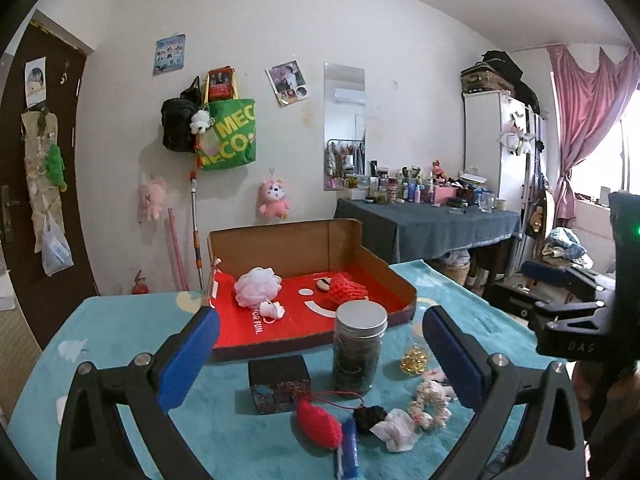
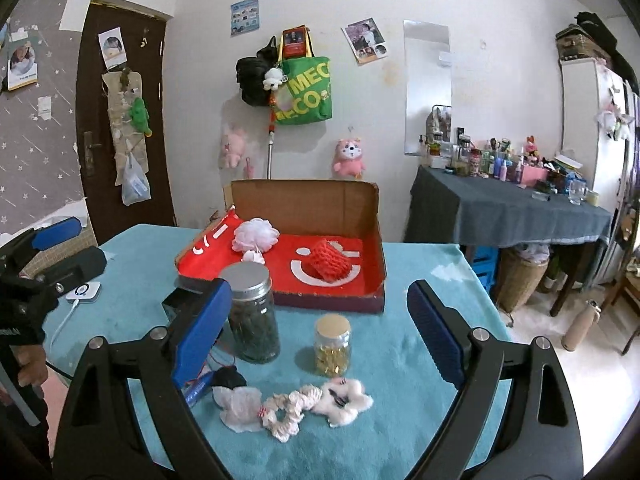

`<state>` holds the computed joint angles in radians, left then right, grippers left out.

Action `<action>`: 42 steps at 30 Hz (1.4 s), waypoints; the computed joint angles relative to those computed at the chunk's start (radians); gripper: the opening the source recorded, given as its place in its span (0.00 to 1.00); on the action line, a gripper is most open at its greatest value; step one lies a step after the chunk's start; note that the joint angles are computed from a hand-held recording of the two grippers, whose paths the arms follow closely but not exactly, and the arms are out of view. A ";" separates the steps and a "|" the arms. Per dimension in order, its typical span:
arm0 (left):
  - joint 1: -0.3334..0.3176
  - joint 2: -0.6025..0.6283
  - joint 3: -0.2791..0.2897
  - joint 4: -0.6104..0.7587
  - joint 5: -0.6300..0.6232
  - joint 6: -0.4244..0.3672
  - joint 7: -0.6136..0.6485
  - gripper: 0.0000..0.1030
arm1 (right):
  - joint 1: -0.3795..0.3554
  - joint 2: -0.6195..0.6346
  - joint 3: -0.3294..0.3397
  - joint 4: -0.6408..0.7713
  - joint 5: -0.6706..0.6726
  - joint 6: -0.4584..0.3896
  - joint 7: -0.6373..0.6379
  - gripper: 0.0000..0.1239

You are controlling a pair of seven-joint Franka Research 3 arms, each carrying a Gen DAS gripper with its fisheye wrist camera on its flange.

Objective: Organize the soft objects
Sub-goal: 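Move both tools back toward the soft items beside the jars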

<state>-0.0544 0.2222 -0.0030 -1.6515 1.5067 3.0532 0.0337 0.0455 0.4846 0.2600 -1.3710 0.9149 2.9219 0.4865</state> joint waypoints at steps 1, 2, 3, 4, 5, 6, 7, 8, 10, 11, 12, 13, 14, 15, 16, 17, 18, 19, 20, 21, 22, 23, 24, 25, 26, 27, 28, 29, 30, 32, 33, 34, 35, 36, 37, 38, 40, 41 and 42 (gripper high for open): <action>0.000 -0.008 -0.003 -0.006 -0.020 -0.011 0.019 1.00 | -0.004 -0.004 0.001 -0.005 0.005 -0.004 0.002 0.73; -0.003 -0.017 -0.004 -0.015 -0.024 -0.019 0.021 1.00 | -0.007 -0.007 0.001 -0.007 0.008 -0.009 0.003 0.73; -0.002 -0.026 -0.009 -0.023 -0.047 -0.028 0.042 1.00 | -0.013 -0.011 0.004 -0.010 0.017 -0.011 0.001 0.73; 0.000 -0.036 -0.016 -0.036 -0.091 -0.036 0.083 1.00 | -0.014 -0.015 0.003 -0.014 0.022 -0.011 -0.001 0.73; 0.001 -0.046 -0.021 -0.050 -0.124 -0.042 0.111 1.00 | -0.017 -0.019 0.004 -0.017 0.031 -0.011 -0.006 0.73; 0.002 -0.055 -0.026 -0.063 -0.160 -0.046 0.141 1.00 | -0.028 -0.028 0.016 -0.025 0.055 -0.007 -0.027 0.73; 0.003 -0.066 -0.030 -0.077 -0.188 -0.047 0.163 1.00 | -0.033 -0.035 0.021 -0.032 0.074 -0.006 -0.044 0.73; 0.000 -0.075 -0.031 -0.090 -0.202 -0.052 0.171 1.00 | -0.038 -0.045 0.026 -0.042 0.095 -0.004 -0.064 0.73; -0.005 -0.092 -0.034 -0.113 -0.207 -0.069 0.169 1.00 | -0.049 -0.069 0.040 -0.072 0.159 0.017 -0.129 0.73; -0.008 -0.097 -0.036 -0.123 -0.201 -0.078 0.160 1.00 | -0.044 -0.076 0.034 -0.081 0.173 0.019 -0.142 0.74; -0.008 -0.100 -0.038 -0.130 -0.198 -0.084 0.153 1.00 | -0.041 -0.085 0.029 -0.095 0.188 0.019 -0.155 0.75; -0.007 -0.102 -0.040 -0.142 -0.195 -0.081 0.141 1.00 | -0.041 -0.094 0.027 -0.108 0.209 0.017 -0.170 0.76; -0.005 -0.102 -0.043 -0.150 -0.202 -0.081 0.140 1.00 | -0.036 -0.098 0.019 -0.114 0.221 0.013 -0.179 0.76; -0.003 -0.100 -0.045 -0.161 -0.215 -0.082 0.141 1.00 | -0.031 -0.104 0.015 -0.127 0.237 0.014 -0.193 0.76; -0.004 -0.097 -0.045 -0.168 -0.211 -0.084 0.129 1.00 | -0.023 -0.108 0.009 -0.140 0.249 0.025 -0.207 0.76; -0.005 -0.095 -0.045 -0.173 -0.207 -0.089 0.119 1.00 | -0.015 -0.109 0.003 -0.149 0.258 0.035 -0.217 0.76; -0.007 -0.088 -0.045 -0.178 -0.204 -0.098 0.110 1.00 | -0.009 -0.110 0.000 -0.158 0.268 0.043 -0.228 0.76; -0.009 -0.082 -0.044 -0.181 -0.196 -0.105 0.095 1.00 | -0.002 -0.109 -0.004 -0.164 0.272 0.050 -0.234 0.76; -0.010 -0.078 -0.041 -0.183 -0.186 -0.104 0.078 1.00 | 0.006 -0.105 -0.009 -0.170 0.272 0.059 -0.236 0.76; -0.010 -0.070 -0.038 -0.184 -0.174 -0.098 0.058 1.00 | 0.014 -0.097 -0.011 -0.174 0.274 0.078 -0.238 0.76; -0.009 -0.059 -0.033 -0.185 -0.159 -0.089 0.031 1.00 | 0.019 -0.088 -0.010 -0.174 0.277 0.100 -0.242 0.76; -0.010 -0.049 -0.029 -0.184 -0.144 -0.083 0.006 1.00 | 0.021 -0.075 -0.003 -0.172 0.286 0.130 -0.255 0.76; -0.011 -0.037 -0.025 -0.182 -0.131 -0.077 -0.016 1.00 | 0.021 -0.055 0.014 -0.165 0.305 0.177 -0.282 0.76; -0.011 -0.022 -0.019 -0.178 -0.114 -0.066 -0.044 1.00 | 0.018 -0.041 0.025 -0.159 0.306 0.202 -0.291 0.76; -0.011 -0.007 -0.015 -0.174 -0.106 -0.055 -0.063 1.00 | 0.015 -0.025 0.038 -0.154 0.305 0.232 -0.300 0.76; -0.010 0.008 -0.012 -0.169 -0.111 -0.047 -0.067 1.00 | 0.013 -0.003 0.052 -0.147 0.297 0.264 -0.304 0.76; -0.009 0.026 -0.011 -0.162 -0.128 -0.042 -0.057 1.00 | 0.003 0.011 0.068 -0.142 0.288 0.279 -0.304 0.76; -0.011 0.042 -0.006 -0.154 -0.138 -0.040 -0.056 1.00 | 0.000 0.027 0.076 -0.136 0.273 0.292 -0.295 0.76; -0.018 0.061 0.004 -0.144 -0.137 -0.041 -0.067 1.00 | 0.011 0.041 0.061 -0.132 0.245 0.289 -0.258 0.76; -0.024 0.085 0.012 -0.131 -0.167 -0.049 -0.039 1.00 | 0.029 0.062 0.033 -0.127 0.195 0.277 -0.189 0.76; -0.028 0.095 0.014 -0.125 -0.190 -0.057 -0.016 1.00 | 0.048 0.075 0.009 -0.122 0.165 0.278 -0.150 0.76; -0.032 0.104 0.017 -0.121 -0.212 -0.067 0.008 1.00 | 0.065 0.086 -0.015 -0.119 0.134 0.276 -0.115 0.76; -0.037 0.111 0.023 -0.119 -0.224 -0.067 0.018 1.00 | 0.076 0.092 -0.032 -0.116 0.109 0.269 -0.086 0.76; -0.037 0.117 0.024 -0.116 -0.249 -0.067 0.043 1.00 | 0.095 0.099 -0.062 -0.113 0.077 0.251 -0.045 0.76; -0.038 0.122 0.026 -0.114 -0.275 -0.066 0.067 1.00 | 0.108 0.106 -0.084 -0.108 0.049 0.233 -0.009 0.76; -0.042 0.126 0.030 -0.113 -0.294 -0.066 0.082 1.00 | 0.106 0.109 -0.084 -0.107 0.033 0.228 0.008 0.76; -0.050 0.133 0.042 -0.109 -0.325 -0.070 0.104 1.00 | 0.108 0.118 -0.091 -0.103 -0.002 0.217 0.049 0.76; -0.053 0.137 0.044 -0.106 -0.343 -0.073 0.120 1.00 | 0.101 0.122 -0.086 -0.099 -0.016 0.207 0.061 0.76; -0.051 0.143 0.043 -0.101 -0.369 -0.076 0.145 1.00 | 0.089 0.125 -0.072 -0.098 -0.027 0.201 0.065 0.76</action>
